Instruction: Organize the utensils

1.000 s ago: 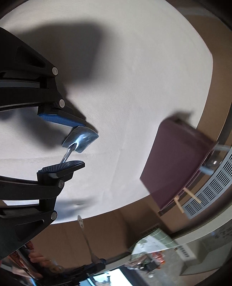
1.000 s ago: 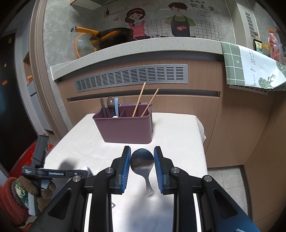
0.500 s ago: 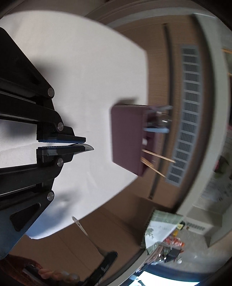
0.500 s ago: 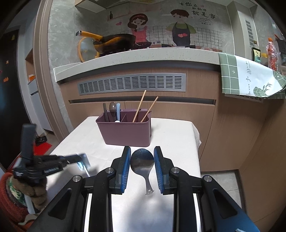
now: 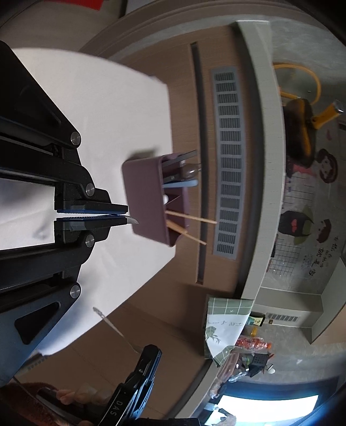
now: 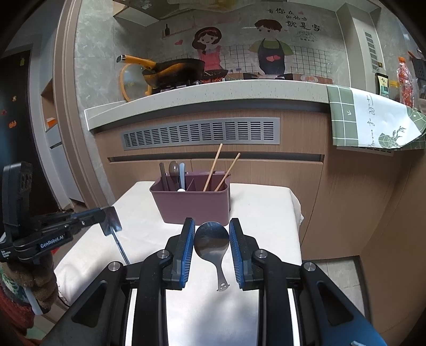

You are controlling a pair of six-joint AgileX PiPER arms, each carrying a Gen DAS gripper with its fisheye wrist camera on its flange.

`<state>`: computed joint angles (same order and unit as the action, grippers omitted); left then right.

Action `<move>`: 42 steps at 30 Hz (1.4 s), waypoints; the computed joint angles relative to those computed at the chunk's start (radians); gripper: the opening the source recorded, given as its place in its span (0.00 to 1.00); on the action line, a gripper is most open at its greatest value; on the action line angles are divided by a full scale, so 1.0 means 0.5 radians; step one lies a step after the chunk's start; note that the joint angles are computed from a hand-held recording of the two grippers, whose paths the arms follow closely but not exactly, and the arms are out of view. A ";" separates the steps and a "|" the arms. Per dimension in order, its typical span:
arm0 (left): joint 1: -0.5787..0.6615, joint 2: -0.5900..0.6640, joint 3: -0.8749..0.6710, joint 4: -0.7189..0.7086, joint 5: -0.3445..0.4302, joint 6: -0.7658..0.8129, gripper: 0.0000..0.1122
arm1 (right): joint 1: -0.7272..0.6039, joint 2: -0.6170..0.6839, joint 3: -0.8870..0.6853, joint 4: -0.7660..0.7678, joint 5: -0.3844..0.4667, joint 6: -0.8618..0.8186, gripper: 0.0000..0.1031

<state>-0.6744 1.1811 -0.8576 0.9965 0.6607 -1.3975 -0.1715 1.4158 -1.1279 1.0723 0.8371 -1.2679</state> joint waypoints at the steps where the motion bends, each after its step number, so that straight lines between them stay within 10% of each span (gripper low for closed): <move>1: 0.015 0.016 -0.049 -0.008 0.027 0.057 0.01 | 0.011 0.018 -0.025 -0.010 0.004 0.028 0.23; 9: 0.239 0.188 -0.766 0.017 0.158 0.698 0.01 | 0.247 0.318 -0.880 -0.089 0.065 0.419 0.22; 23: 1.051 0.913 -1.261 -0.863 -0.546 1.610 0.01 | 0.736 1.648 -2.682 -0.873 0.233 1.451 0.08; 28: 1.165 0.916 -1.117 -1.198 -0.719 1.834 0.01 | 0.741 1.549 -2.303 -0.897 0.111 1.225 0.08; 32: 1.196 0.820 -0.966 -1.364 -0.814 1.951 0.01 | 0.656 1.515 -2.150 -0.759 0.450 0.908 0.13; 42: 1.077 0.559 -0.713 -0.757 -0.726 1.387 0.01 | 0.606 0.912 -0.660 -1.032 0.286 0.325 0.15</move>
<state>-0.1357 1.4606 -1.2140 0.6181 0.2978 -0.7038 0.1315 1.8717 -1.4580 0.5565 0.9801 -1.1054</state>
